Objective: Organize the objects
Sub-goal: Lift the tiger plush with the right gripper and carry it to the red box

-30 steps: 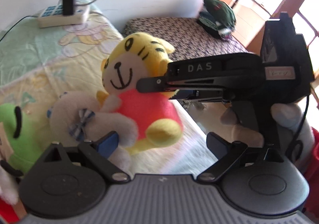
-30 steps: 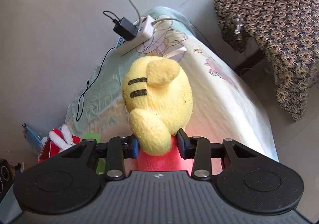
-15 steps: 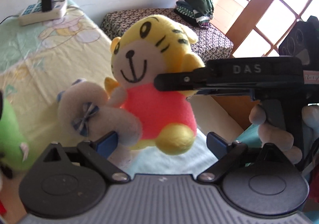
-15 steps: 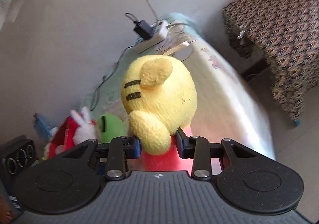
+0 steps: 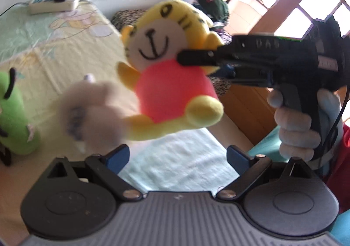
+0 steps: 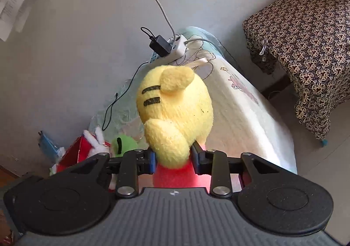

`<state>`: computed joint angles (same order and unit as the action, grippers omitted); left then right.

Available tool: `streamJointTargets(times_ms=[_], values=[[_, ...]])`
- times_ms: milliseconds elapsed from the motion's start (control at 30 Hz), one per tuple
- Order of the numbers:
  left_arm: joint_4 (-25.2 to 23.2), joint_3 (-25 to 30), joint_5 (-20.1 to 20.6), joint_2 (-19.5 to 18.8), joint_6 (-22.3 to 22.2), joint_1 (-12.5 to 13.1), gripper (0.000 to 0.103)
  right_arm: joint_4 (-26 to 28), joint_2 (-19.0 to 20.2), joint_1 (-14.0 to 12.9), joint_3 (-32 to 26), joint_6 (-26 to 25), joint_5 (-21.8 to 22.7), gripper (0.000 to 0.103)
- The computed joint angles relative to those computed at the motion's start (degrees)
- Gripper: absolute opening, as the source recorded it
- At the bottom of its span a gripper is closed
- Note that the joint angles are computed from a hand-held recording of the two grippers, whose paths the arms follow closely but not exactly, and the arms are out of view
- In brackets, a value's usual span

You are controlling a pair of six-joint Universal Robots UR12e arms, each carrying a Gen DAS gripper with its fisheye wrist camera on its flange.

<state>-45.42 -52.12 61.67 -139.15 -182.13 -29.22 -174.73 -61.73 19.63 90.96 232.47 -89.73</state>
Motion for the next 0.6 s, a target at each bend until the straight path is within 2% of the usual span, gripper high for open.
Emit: streamJointTargets(times_ms=[133, 300, 400, 467, 600], values=[[-0.63, 3.02, 1.91, -1.64, 0.23, -0.76, 0.095, -1.00, -0.62, 0.17, 1.17, 1.06, 0.59, 0.033], [0.10, 5.26, 0.45, -2.88, 0.46, -0.92, 0.095, -4.02, -1.42, -0.11, 2.79, 3.68, 1.84, 0.033], [2.47, 4.33, -0.82, -2.32, 1.07, -0.94, 0.095, -6.57, -1.29, -0.09, 2.81, 4.66, 3.11, 0.033], [3.83, 3.37, -0.59, -1.69, 0.90, -0.89, 0.095, -7.35, -0.89, 0.14, 2.04, 3.60, 3.80, 0.033], [8.85, -0.74, -0.22, 0.72, -1.39, -0.20, 0.094, -10.16, 0.88, 0.48, -0.36, 2.06, 7.03, 0.033]])
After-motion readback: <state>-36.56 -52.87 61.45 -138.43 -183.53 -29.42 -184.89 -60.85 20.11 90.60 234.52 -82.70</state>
